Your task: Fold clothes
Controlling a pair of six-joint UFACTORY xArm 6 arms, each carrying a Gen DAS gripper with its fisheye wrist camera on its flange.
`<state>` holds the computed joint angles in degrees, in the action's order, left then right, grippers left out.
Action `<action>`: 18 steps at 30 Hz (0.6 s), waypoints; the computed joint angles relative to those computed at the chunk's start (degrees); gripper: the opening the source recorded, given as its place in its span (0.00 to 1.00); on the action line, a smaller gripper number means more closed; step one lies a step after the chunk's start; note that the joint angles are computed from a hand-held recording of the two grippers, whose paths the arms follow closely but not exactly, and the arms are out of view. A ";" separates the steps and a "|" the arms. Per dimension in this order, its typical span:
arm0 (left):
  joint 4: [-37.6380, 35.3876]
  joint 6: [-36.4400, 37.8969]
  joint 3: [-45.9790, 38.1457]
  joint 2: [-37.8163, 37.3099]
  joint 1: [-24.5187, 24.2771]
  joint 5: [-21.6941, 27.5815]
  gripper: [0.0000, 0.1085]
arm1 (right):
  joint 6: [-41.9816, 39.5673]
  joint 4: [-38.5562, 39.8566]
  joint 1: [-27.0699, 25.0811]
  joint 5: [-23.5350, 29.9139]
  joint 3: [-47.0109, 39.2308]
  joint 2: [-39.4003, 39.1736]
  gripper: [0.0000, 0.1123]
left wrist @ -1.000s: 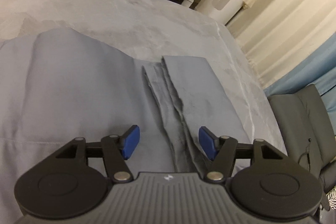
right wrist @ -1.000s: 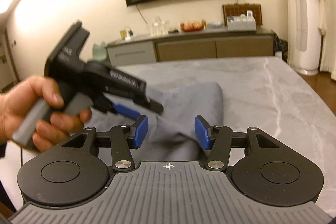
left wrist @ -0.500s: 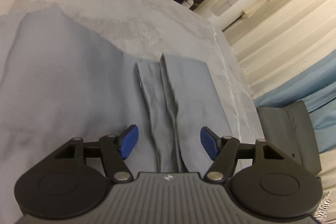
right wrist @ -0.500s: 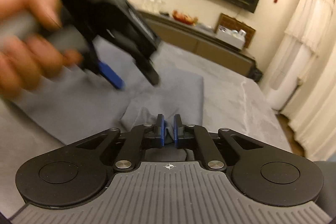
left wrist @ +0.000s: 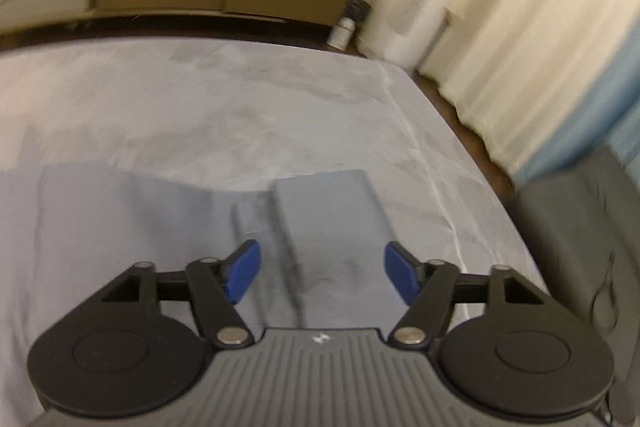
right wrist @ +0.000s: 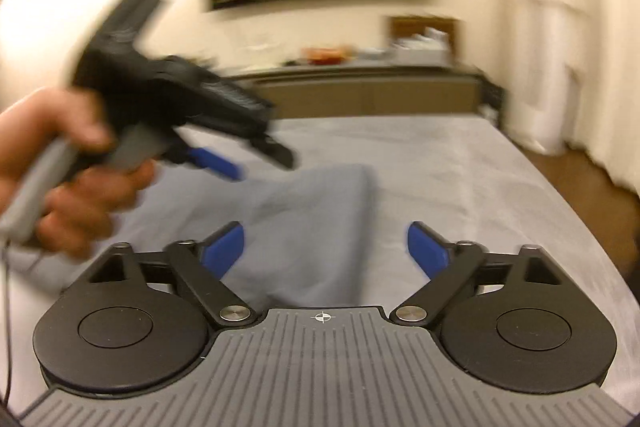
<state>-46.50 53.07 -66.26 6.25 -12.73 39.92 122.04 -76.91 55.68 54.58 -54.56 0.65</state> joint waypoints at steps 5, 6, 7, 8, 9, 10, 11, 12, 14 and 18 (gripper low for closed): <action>16.44 -8.55 -2.21 2.35 -5.78 2.36 0.91 | -8.55 5.36 -0.85 -4.03 -4.05 4.74 0.17; 18.38 -8.69 -2.32 2.79 -6.26 2.91 0.88 | -9.85 2.93 1.36 -0.65 -5.57 5.77 0.16; 19.58 -7.95 -1.14 2.42 -6.52 1.20 0.78 | -10.32 0.10 3.16 1.52 -6.57 6.51 0.15; 20.71 -7.13 0.19 1.96 -6.73 -0.80 0.68 | -10.58 -2.46 4.39 2.58 -7.35 7.23 0.15; 19.43 -4.76 0.44 1.68 -5.76 -0.40 0.41 | -11.06 -4.48 5.21 2.91 -8.07 7.98 0.15; 17.87 -2.22 0.43 1.48 -4.58 0.52 0.26 | -11.09 -6.53 5.79 2.72 -8.44 8.44 0.17; 14.18 -0.23 -0.69 1.31 -2.42 3.68 0.22 | -10.51 -8.66 6.12 1.92 -8.38 8.56 0.20; 9.54 2.10 -1.84 1.10 0.67 7.01 0.19 | -9.08 -10.86 6.50 1.28 -8.09 8.37 0.37; 3.20 4.83 -4.31 1.89 7.29 12.91 0.18 | -3.59 -15.68 7.09 -0.14 -6.77 7.07 0.60; 0.47 4.30 -10.67 8.71 16.94 18.93 0.23 | 4.24 -18.79 4.18 -8.41 -7.72 7.56 0.53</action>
<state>-46.03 57.37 -76.93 14.96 4.21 58.85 126.27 -95.70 59.87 46.17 -62.28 8.21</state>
